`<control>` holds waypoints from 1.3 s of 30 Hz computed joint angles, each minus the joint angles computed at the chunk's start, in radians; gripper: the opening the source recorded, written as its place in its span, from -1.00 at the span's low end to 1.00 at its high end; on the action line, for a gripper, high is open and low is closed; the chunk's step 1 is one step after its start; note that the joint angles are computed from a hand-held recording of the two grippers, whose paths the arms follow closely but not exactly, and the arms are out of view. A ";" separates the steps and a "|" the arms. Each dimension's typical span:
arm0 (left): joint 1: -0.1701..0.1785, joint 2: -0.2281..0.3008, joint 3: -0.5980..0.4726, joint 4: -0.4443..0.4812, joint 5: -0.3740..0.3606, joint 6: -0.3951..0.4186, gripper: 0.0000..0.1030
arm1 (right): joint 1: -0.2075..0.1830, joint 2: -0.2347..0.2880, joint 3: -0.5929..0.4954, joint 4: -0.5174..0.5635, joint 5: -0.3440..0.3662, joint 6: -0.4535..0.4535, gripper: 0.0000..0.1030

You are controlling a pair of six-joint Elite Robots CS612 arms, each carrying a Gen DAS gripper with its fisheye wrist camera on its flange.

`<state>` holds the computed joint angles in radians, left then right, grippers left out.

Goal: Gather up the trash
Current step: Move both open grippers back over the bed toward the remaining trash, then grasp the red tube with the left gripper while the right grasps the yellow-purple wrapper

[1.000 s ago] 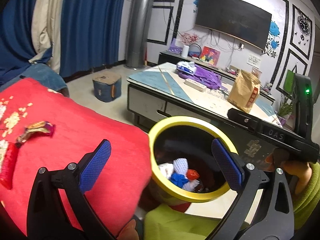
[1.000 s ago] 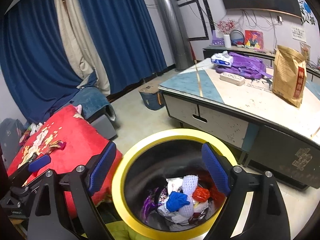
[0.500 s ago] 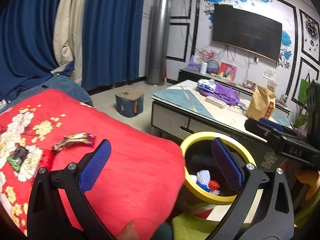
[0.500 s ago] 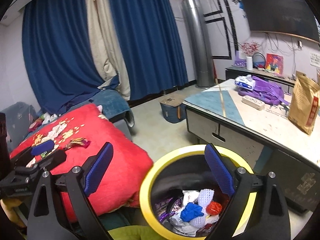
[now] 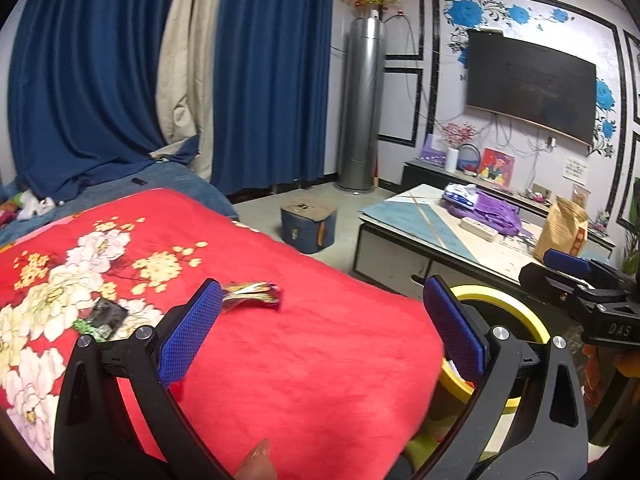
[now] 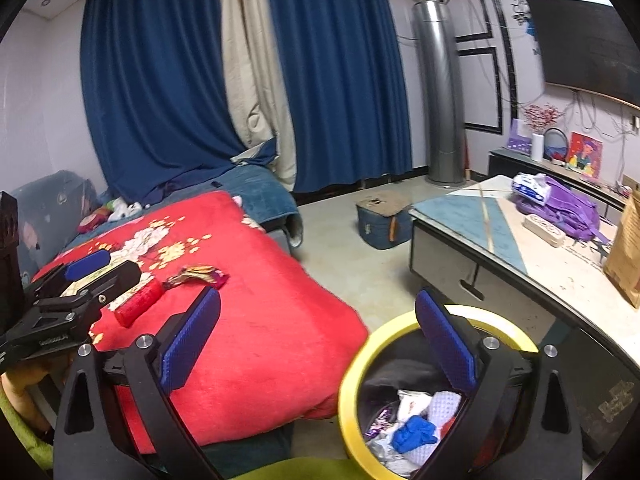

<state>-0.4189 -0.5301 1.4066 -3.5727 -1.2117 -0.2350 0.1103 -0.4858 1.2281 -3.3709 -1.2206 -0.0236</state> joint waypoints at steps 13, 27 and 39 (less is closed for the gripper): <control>0.029 -0.027 0.059 0.006 0.074 -0.043 0.79 | 0.051 0.071 -0.184 0.174 0.061 -0.100 0.85; 0.068 -0.049 0.105 0.103 0.071 -0.136 0.79 | 0.106 0.193 -0.460 0.482 0.117 -0.362 0.85; 0.093 -0.031 0.081 0.206 -0.017 -0.215 0.54 | 0.154 0.357 -0.782 0.764 -0.005 -0.564 0.83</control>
<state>-0.3256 -0.5615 1.4874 -3.3670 -1.2287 -0.4501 0.2641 -0.1292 0.4463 -2.6066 -1.2257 -0.5881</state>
